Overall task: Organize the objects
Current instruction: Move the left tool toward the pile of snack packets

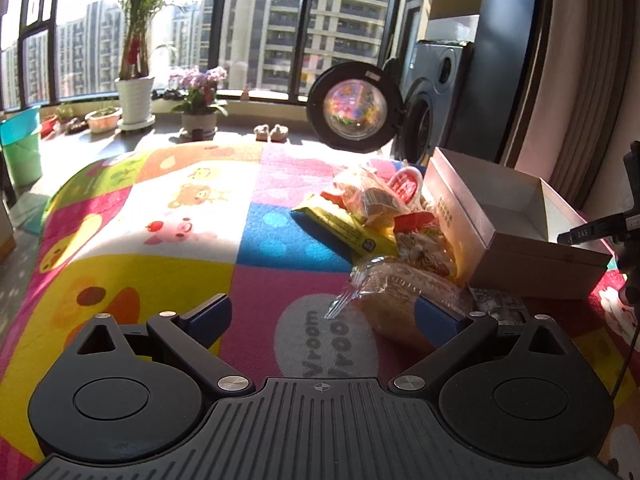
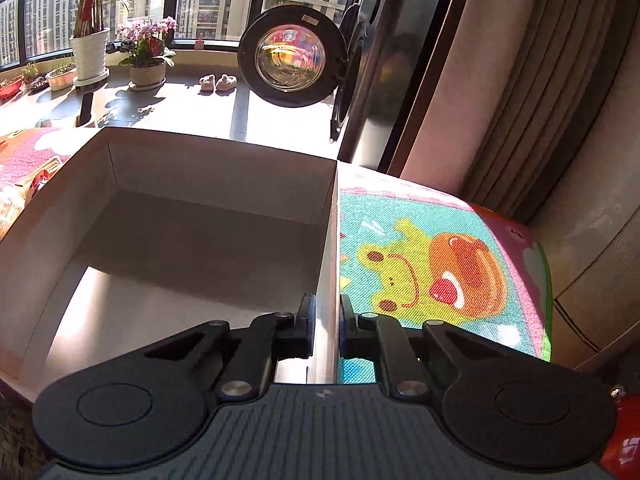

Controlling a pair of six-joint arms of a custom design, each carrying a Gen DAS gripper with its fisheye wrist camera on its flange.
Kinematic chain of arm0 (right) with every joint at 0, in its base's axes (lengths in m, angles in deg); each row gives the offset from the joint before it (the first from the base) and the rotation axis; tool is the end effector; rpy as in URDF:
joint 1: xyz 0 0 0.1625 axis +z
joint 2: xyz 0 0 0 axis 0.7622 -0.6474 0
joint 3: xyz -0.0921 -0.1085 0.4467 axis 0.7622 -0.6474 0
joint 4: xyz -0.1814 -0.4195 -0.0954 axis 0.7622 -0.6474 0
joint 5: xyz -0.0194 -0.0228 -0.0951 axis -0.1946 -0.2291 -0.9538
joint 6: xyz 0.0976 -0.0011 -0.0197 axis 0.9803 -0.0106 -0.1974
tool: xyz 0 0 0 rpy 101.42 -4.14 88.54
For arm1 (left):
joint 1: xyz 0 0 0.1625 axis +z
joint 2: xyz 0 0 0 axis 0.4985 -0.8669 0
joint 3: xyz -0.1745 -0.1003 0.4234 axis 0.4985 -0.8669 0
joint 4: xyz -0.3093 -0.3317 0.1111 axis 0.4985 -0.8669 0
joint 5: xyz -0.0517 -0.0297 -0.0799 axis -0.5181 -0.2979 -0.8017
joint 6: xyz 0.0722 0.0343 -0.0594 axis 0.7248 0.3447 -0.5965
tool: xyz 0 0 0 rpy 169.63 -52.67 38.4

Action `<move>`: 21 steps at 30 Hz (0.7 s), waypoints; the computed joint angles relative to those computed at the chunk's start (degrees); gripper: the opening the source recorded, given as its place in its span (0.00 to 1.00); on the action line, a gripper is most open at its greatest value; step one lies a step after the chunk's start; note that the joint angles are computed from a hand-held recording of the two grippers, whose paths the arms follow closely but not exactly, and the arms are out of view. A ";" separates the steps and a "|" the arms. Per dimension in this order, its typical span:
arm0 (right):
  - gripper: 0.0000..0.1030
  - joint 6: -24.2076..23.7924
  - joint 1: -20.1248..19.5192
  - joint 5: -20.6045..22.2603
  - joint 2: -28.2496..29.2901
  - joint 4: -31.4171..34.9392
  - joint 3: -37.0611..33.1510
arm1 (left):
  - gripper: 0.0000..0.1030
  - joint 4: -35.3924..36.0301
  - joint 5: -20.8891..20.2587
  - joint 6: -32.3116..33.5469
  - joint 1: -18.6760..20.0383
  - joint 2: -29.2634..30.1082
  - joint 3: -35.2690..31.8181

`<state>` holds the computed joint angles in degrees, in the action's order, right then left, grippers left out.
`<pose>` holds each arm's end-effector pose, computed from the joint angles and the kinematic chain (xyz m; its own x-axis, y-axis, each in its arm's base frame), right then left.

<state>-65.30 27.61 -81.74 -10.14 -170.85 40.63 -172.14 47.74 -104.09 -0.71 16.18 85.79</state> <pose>-0.0338 -0.5100 0.3841 -0.5388 0.1819 0.8225 -0.4688 0.7465 -0.4722 -0.2842 -0.4006 0.0354 -0.7499 0.2570 -0.6097 0.6231 0.5840 -0.5203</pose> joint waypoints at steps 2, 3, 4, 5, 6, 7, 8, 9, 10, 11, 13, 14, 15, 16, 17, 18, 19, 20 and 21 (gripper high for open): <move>0.09 -0.45 -0.66 0.96 -1.38 1.03 1.30 | 0.98 1.00 1.19 1.96 -0.79 0.20 -0.53; 0.09 -0.93 -0.88 1.26 -2.15 1.36 2.00 | 0.98 1.58 1.90 3.08 -1.17 0.36 -0.90; 0.09 -1.64 -0.96 1.46 -2.67 1.43 2.65 | 0.98 2.24 2.58 3.95 -1.43 0.52 -1.27; 0.09 -2.71 -1.05 1.74 -3.14 1.08 3.37 | 0.98 3.13 3.39 4.82 -1.77 0.74 -1.75; 0.09 -3.76 -1.04 1.74 -3.41 0.62 3.95 | 0.98 4.15 4.15 5.39 -2.02 1.01 -2.24; 0.10 -5.18 -0.98 1.53 -3.68 -0.35 4.73 | 0.98 5.23 4.79 5.59 -2.12 1.26 -2.73; 0.10 -5.49 -1.13 1.72 -4.14 -0.51 5.24 | 0.98 7.41 5.42 4.70 -2.15 1.29 -3.30; 0.10 -5.61 -1.28 1.91 -4.70 -0.07 5.55 | 0.98 9.38 5.54 3.52 -2.12 1.15 -3.73; 0.10 -5.66 -1.60 2.45 -5.65 0.83 5.91 | 0.98 11.86 5.22 1.86 -1.96 0.83 -4.24; 0.10 -5.76 -1.82 2.72 -6.27 1.18 6.29 | 0.98 14.09 4.57 -0.08 -1.60 0.53 -4.79; 0.10 -6.33 -2.27 3.32 -7.11 0.83 7.14 | 0.98 16.52 4.17 -2.54 -1.60 0.49 -5.43; 0.10 -6.44 -2.42 3.51 -7.49 0.71 7.47 | 0.98 17.71 4.27 -3.64 -1.74 0.56 -5.73; 0.10 -6.54 -2.86 4.05 -8.13 0.69 7.96 | 0.98 18.53 4.33 -4.33 -1.86 0.61 -5.95; 0.10 -6.57 -3.08 4.43 -8.50 0.53 8.35 | 0.98 19.50 4.24 -5.24 -1.99 0.68 -6.27; 0.10 -6.65 -3.32 4.89 -8.83 0.37 8.69 | 0.98 20.34 4.05 -6.20 -2.07 0.75 -6.59; 0.10 -6.74 -3.75 5.57 -9.18 0.27 8.97 | 0.98 20.95 3.94 -6.97 -2.08 0.83 -6.89; 0.10 -6.77 -3.98 6.08 -9.35 -0.02 9.23 | 0.98 21.68 3.78 -7.93 -2.04 0.97 -7.33; 0.10 -6.83 -4.10 6.41 -9.46 -0.26 9.41 | 0.98 22.50 3.65 -8.95 -1.94 1.40 -8.08; 0.10 -6.98 -4.44 7.08 -9.64 -0.63 9.67 | 0.98 23.20 3.65 -9.65 -1.77 1.89 -8.81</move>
<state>-72.28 23.17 -74.66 -19.78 -171.48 50.30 -148.94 51.39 -113.74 -2.47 18.06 76.99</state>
